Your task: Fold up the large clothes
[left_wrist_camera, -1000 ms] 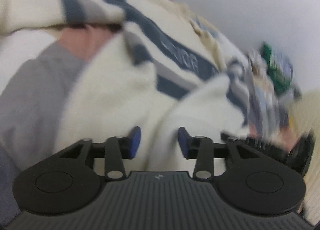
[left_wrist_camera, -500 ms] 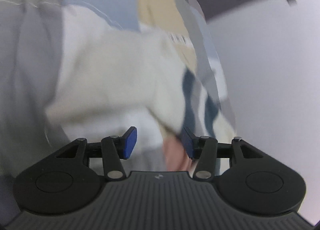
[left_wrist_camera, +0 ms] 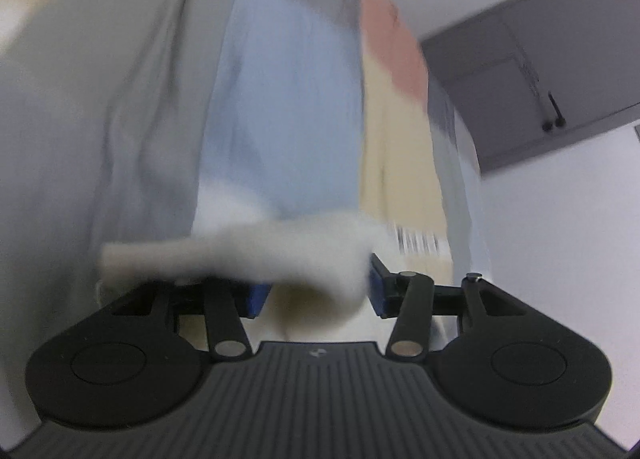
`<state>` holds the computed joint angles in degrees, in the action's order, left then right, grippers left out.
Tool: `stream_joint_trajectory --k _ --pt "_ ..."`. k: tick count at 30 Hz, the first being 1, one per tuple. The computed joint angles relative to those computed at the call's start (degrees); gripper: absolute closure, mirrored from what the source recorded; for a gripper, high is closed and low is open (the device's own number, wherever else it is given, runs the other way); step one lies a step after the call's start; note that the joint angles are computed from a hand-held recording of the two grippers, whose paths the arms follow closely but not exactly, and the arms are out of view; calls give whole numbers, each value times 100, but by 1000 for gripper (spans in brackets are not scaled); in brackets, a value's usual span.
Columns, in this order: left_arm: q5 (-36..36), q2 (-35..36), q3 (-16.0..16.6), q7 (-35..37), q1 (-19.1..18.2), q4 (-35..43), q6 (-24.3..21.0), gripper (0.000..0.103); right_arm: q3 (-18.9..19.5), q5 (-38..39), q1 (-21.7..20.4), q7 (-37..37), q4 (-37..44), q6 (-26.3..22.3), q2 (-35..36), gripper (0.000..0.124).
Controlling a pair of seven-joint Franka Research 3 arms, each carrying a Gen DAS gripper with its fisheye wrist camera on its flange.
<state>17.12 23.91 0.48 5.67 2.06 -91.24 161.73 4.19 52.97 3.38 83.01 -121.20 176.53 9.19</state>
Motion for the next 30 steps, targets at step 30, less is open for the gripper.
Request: stream_joint_trajectory --k 30 --pt "1674 931 -1536 7331 -1095 3064 1160 93 259 -227 -244 136 -419 782 -265 70"
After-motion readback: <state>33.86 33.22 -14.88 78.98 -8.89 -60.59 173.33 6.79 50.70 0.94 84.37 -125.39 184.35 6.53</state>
